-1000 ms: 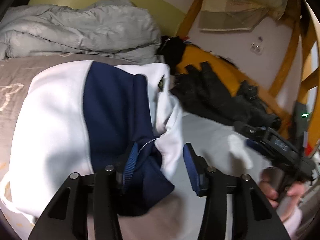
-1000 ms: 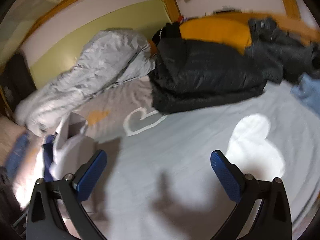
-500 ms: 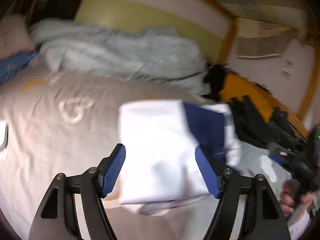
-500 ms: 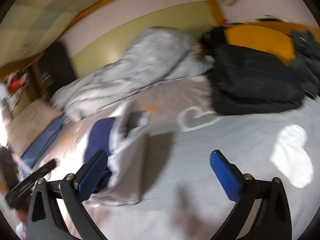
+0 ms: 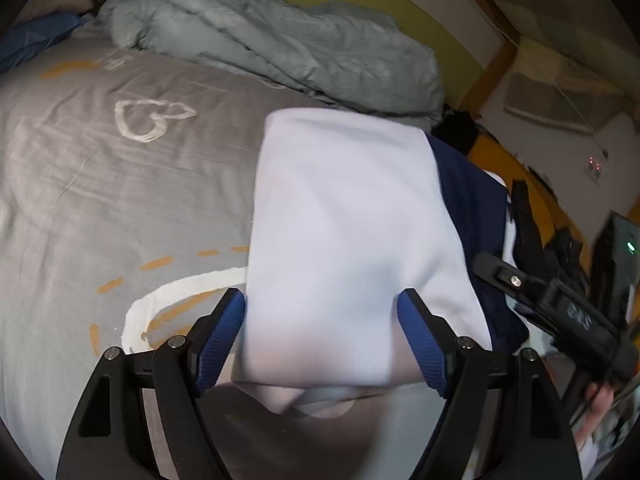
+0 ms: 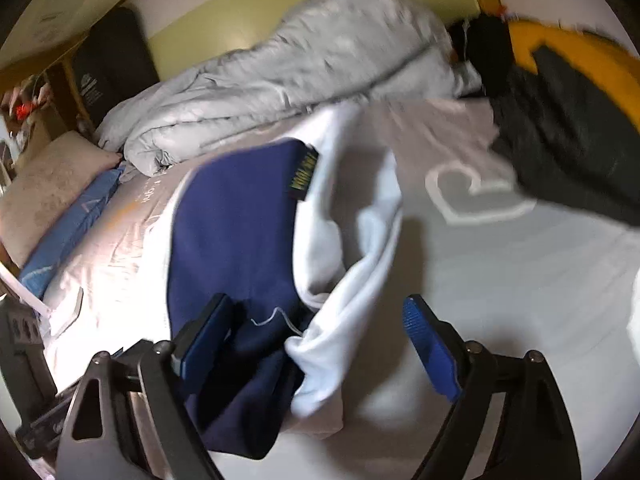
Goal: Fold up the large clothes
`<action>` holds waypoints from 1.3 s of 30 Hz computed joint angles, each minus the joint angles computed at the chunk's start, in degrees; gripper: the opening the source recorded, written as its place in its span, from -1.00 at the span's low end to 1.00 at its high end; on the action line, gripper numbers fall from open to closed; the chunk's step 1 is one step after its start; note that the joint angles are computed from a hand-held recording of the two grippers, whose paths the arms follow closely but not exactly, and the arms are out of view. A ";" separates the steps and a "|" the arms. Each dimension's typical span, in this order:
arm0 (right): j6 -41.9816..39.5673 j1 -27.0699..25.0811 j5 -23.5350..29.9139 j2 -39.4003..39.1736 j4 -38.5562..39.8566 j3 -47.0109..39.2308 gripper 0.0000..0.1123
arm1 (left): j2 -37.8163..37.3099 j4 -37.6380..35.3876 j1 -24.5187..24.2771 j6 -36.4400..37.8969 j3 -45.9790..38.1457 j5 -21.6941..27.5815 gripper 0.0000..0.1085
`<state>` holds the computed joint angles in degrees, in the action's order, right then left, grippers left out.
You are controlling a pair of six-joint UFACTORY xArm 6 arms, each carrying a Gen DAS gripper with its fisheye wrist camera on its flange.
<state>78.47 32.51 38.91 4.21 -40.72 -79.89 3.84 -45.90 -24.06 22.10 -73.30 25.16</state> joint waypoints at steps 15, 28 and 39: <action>5.99 0.71 1.16 -7.25 -5.69 5.97 0.37 | -5.06 -6.04 2.34 6.71 -1.30 2.60 0.45; 7.89 3.31 3.91 -6.24 -11.24 3.10 0.70 | -5.36 -0.79 1.59 2.75 -0.35 1.80 0.89; 9.84 -3.68 -16.96 -5.55 -1.93 10.07 0.83 | 2.18 -7.14 5.08 -2.26 -6.77 9.49 0.88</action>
<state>88.31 28.83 21.95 -1.35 -42.65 -69.82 6.02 -53.05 -18.98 19.84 -80.08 34.64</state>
